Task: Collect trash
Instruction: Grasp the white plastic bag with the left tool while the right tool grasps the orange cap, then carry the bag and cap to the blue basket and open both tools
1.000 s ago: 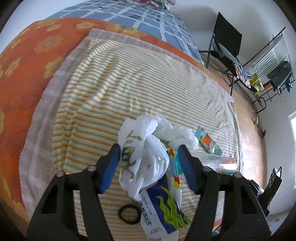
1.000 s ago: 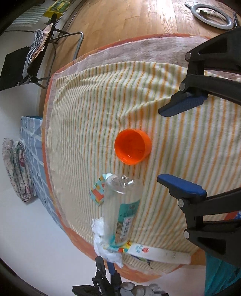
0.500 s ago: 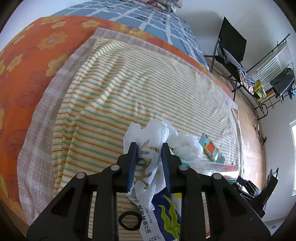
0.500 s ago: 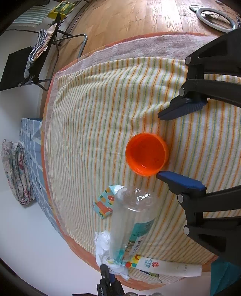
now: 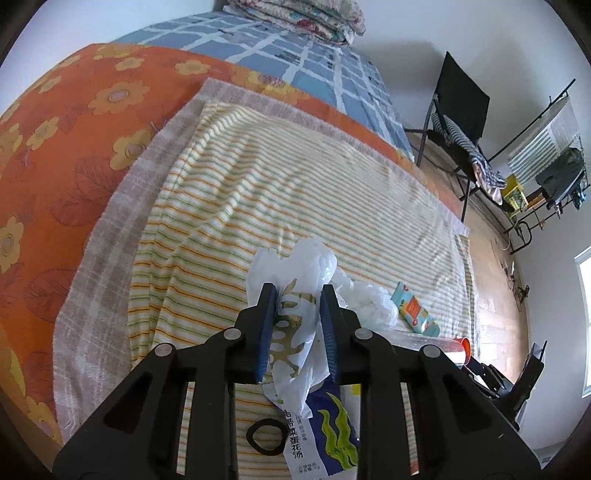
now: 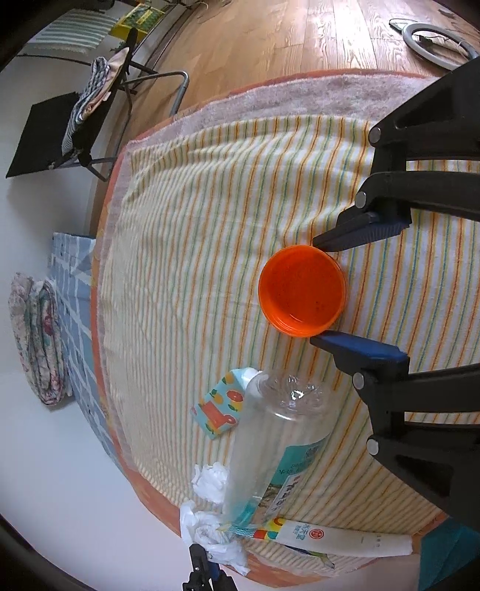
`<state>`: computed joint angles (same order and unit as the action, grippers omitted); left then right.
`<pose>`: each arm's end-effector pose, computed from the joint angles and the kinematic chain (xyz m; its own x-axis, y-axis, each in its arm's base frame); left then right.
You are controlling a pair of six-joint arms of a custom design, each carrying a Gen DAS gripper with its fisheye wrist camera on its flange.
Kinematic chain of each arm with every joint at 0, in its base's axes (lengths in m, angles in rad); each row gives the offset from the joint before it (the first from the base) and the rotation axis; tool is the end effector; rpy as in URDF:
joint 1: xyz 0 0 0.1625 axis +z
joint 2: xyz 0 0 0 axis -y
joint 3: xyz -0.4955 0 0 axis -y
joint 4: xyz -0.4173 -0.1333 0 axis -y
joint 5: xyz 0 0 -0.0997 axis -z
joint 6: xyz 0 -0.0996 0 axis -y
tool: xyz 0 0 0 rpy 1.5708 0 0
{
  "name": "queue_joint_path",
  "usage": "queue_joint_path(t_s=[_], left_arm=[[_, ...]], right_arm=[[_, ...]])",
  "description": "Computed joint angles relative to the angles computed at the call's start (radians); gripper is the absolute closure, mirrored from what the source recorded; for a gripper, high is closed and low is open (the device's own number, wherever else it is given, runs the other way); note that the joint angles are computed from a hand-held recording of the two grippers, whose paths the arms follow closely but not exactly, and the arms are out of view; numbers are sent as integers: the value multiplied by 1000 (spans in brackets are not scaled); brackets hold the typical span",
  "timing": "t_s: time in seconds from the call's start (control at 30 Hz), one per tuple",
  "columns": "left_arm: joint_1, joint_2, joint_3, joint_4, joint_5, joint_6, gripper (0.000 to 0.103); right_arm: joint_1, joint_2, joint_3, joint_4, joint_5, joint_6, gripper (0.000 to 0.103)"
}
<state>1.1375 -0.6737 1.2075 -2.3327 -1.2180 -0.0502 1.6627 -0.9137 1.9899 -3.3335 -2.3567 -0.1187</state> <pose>-0.2109 -0.8552 0.1908 -0.9039 0.2783 -0.3248 0.3641 0.8992 -0.2427 0.1197 -0.6141 0.1963 -0.7313 0.2878 0.6184 -0.1587 0.8100 -0.5646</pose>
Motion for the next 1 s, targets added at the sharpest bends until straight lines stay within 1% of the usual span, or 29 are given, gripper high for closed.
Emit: queue_joint_path(t_s=[0.27, 0.43, 0.63, 0.87, 1.0], left_arm=[[-19, -68, 68, -63, -22, 46, 80], [-38, -130, 126, -103, -79, 73, 80], [-69, -217, 223, -138, -134, 118, 80], [-97, -324, 359, -145, -188, 160, 80], [-100, -376, 423, -119, -230, 161, 80]], right_arm=[[36, -47, 66, -82, -25, -8, 57], [70, -72, 100, -129, -35, -17, 57], [136, -96, 139, -170, -26, -22, 57], [219, -113, 202, -183, -5, 32, 57], [260, -112, 237, -185, 0, 56, 57]])
